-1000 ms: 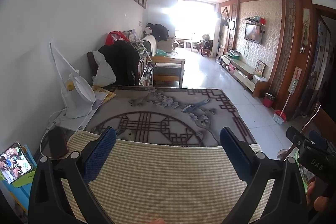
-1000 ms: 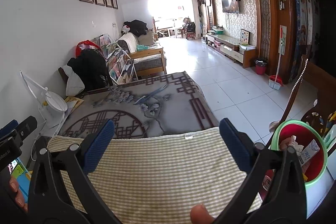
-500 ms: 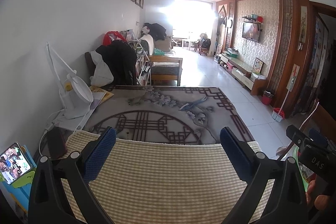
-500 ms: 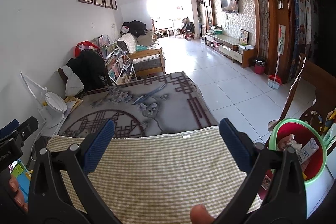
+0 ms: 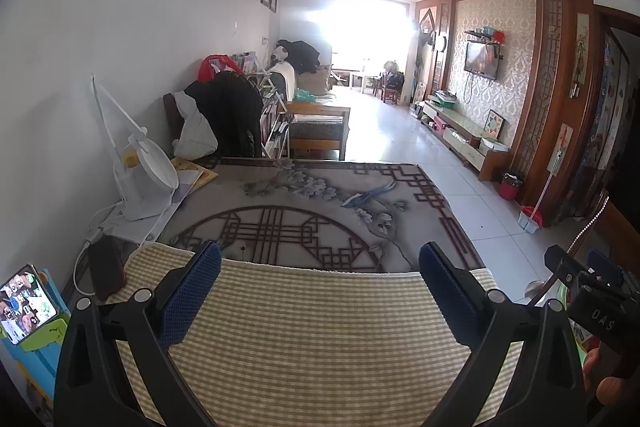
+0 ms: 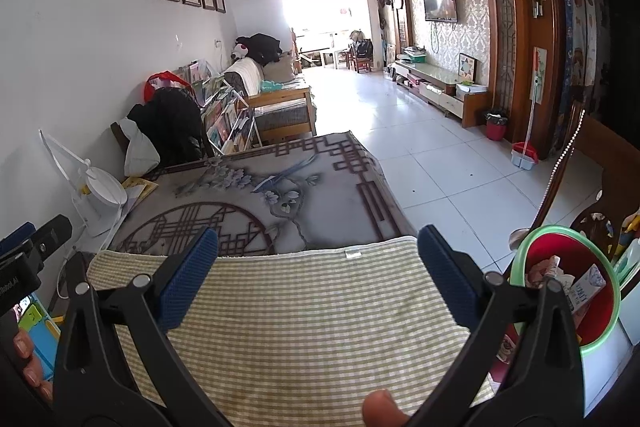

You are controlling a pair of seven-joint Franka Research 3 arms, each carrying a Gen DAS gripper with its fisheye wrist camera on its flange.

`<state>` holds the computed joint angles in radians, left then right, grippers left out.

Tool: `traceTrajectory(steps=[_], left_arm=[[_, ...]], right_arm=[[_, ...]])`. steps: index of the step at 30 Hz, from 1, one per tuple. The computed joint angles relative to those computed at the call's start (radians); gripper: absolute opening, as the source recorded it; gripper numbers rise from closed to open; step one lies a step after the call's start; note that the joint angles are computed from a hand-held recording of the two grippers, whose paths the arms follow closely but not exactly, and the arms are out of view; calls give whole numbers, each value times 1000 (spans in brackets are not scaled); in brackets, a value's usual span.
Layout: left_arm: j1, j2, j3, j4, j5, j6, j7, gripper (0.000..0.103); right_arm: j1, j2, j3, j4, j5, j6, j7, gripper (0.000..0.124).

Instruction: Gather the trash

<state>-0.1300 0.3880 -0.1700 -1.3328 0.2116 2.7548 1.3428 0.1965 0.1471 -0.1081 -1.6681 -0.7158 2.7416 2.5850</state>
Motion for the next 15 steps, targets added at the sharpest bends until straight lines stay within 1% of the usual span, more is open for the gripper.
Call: traceTrajectory(steps=[4,6,7,8,9,10,11,12,13,15], left_arm=[[3,-8,-6,-16,-8,4,4,95],[17,-12,-25,-27,-38,1,26,95],[16,-9,-26,-23,-46,-12,25,95],[4,-11,-9,-23,-34,-28,-6,95],[-1,-4,-3,-13,-31,-45,-22,95],[8,3,-12,-2,-51,-71,-16,95],[34,5,-41,-4,-100,-97,20,95],[43,4,-47,-7,-121,-108,35,95],[38,-7,-35,-31,-116,-107,20,95],[7,-36,20,-89,-40,-91,-60,95]], right_arm=[[-4,2,5,-2,28,0,-30,98],[-8,9,10,-2,62,1,-67,98],[-12,16,16,3,94,-4,-103,98],[-19,28,26,10,145,-11,-161,98],[-33,47,41,19,224,-16,-245,98],[-34,63,43,25,266,-20,-291,98],[-31,84,40,35,294,-30,-324,98],[-33,121,39,57,326,-49,-374,98],[-30,153,36,79,349,-68,-410,98],[-34,232,35,142,408,-116,-488,98]])
